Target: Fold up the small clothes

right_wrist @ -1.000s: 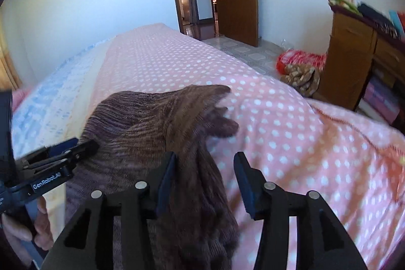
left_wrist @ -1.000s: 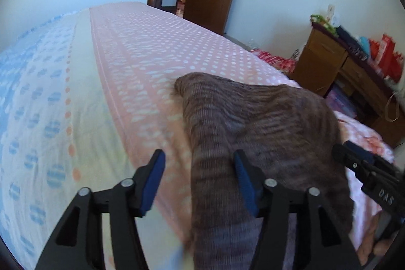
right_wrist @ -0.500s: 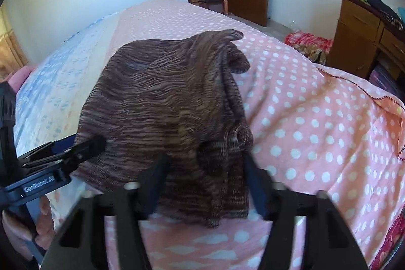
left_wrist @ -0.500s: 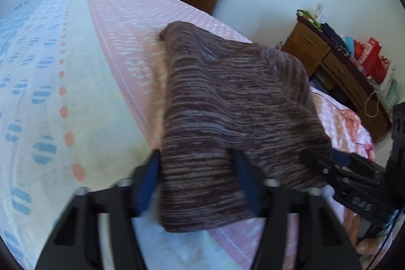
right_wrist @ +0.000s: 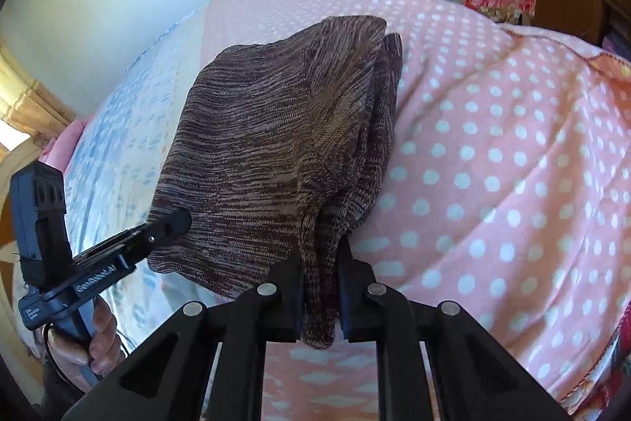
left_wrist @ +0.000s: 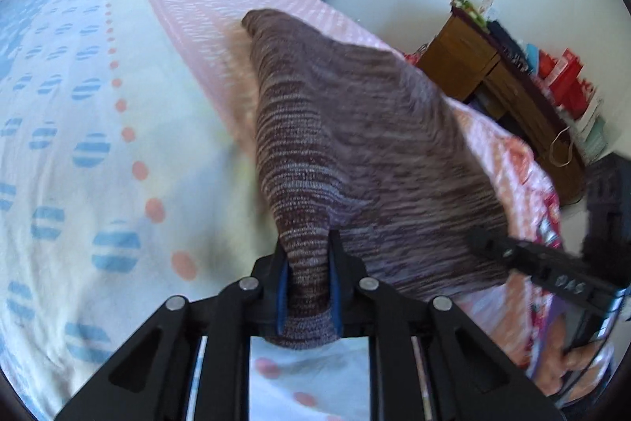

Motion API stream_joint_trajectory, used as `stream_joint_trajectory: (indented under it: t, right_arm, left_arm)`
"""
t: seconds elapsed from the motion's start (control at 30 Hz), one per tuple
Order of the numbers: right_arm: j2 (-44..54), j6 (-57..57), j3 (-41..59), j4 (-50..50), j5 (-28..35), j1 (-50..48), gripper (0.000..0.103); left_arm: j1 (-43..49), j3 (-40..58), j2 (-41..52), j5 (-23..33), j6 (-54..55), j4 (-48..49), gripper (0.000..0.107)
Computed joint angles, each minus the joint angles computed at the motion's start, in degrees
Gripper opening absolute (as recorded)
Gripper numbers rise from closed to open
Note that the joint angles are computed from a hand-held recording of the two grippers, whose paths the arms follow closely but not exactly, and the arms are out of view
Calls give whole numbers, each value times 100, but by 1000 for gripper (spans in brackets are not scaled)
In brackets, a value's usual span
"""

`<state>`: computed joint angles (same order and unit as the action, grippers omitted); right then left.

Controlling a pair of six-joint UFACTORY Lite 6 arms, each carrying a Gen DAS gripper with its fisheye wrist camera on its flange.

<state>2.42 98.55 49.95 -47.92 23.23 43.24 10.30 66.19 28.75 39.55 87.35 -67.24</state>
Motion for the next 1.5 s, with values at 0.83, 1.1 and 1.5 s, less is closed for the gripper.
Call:
stream_joint_trajectory:
  t: [0.83,1.1,1.5]
  right_arm:
    - [-852,1302,367,-635,4727,3390,56]
    - [-716,1388,873,-695,5536,3952,64]
    - [-77,1175,2296,-1093,7435,5316,72]
  left_arm:
    - [-385,-3786,-4523,-1849,4066,-4149,74]
    - [-143,-4447,-6406,-1720,1561,-1632,101]
    - [514,-4594,-8047,-872,-271,57,103]
